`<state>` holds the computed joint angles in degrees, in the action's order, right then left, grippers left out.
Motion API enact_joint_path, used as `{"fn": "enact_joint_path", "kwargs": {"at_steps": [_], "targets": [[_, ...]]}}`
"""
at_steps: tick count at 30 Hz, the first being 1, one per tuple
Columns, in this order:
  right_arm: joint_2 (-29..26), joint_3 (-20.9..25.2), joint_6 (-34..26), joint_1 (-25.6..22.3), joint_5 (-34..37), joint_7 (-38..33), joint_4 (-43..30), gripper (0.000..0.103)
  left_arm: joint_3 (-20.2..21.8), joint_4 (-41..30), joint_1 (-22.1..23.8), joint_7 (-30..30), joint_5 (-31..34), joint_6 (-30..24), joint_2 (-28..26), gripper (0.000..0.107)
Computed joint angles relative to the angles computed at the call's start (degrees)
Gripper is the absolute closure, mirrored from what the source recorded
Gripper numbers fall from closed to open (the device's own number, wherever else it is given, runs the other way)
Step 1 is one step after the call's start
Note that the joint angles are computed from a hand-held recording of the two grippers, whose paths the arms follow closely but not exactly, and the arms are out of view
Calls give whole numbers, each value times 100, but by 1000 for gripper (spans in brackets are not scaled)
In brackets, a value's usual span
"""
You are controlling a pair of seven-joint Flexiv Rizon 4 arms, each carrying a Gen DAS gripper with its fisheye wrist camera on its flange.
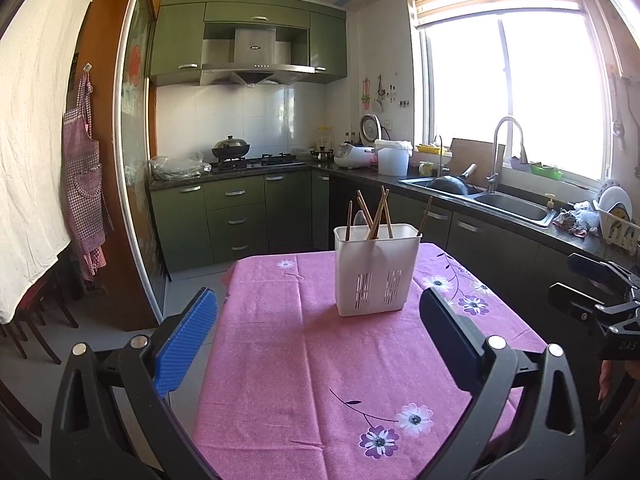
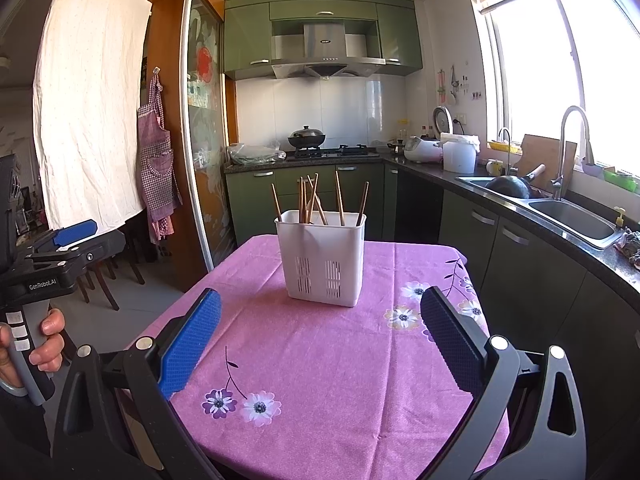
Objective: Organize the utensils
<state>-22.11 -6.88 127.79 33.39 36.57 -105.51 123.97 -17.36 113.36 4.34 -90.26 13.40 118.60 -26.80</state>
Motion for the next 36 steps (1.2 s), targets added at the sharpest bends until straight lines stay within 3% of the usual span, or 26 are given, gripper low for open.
{"fn": "enact_joint_path", "kwargs": {"at_steps": [3, 6, 9, 12, 23, 36], "targets": [[9, 18, -22, -30, -39, 20, 6, 5, -232, -26, 205, -88, 96, -195, 27, 10], [12, -6, -38, -12, -21, 12, 1, 5, 307, -46, -315, 153, -319, -197, 38, 10], [5, 11, -45, -50, -55, 61, 4, 5, 77, -55, -111, 155, -271, -303, 15, 10], [-9, 7, -75, -84, -98, 103, 0, 5, 156, -61, -206, 245, -386, -326, -6, 10], [-31, -106, -226, -109, -258, 264, -12, 5, -182, -141, 36, 424, -479, -617, -84, 10], [-260, -387, -522, -124, -536, 617, -140, 5, -228, -319, -21, 722, -753, -866, -301, 10]]}}
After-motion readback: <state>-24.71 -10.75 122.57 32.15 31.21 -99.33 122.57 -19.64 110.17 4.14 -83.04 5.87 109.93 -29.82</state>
